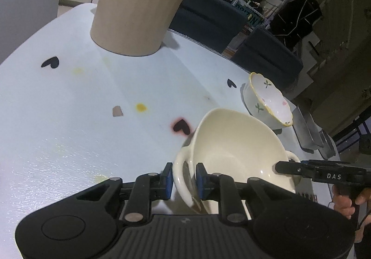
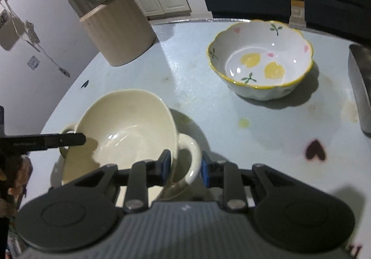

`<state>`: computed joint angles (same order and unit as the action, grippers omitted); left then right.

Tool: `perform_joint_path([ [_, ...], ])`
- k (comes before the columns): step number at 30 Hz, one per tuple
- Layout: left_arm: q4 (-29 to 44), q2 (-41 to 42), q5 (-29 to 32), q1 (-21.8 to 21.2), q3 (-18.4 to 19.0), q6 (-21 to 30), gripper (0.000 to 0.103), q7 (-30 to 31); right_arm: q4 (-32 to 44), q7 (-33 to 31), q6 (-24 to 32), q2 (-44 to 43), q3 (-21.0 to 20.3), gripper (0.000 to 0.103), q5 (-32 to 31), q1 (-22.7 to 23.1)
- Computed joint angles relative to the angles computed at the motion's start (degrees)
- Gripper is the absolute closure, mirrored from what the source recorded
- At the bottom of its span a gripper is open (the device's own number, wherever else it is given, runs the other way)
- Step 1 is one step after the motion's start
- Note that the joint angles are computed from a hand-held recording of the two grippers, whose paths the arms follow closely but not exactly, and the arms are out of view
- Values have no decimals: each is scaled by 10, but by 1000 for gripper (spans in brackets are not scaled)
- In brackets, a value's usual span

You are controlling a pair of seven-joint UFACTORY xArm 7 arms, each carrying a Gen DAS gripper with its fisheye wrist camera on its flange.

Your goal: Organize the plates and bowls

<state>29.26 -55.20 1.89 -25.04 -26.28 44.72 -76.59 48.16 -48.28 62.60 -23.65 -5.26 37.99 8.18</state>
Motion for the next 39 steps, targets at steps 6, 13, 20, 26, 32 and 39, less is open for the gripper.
perform_joint_path([
  [6,8,6,5,0,-5,8,83,-2,-3,-3,-10,-1,6,72,-8,3],
  [13,19,17,3,-5,1,23,82,13,3,4,-7,4,7,72,-13,4],
  [20,41,32,10,11,-18,46,82,-7,-6,18,-18,-6,12,72,-18,6],
  [26,58,43,15,10,-30,53,82,-29,-9,51,-11,-22,10,73,-37,2],
  [32,108,61,29,16,-50,74,82,-47,-6,76,16,-54,-6,73,-52,-9],
  [39,211,109,53,36,-89,121,82,-59,7,94,70,-113,-42,74,-73,-32],
])
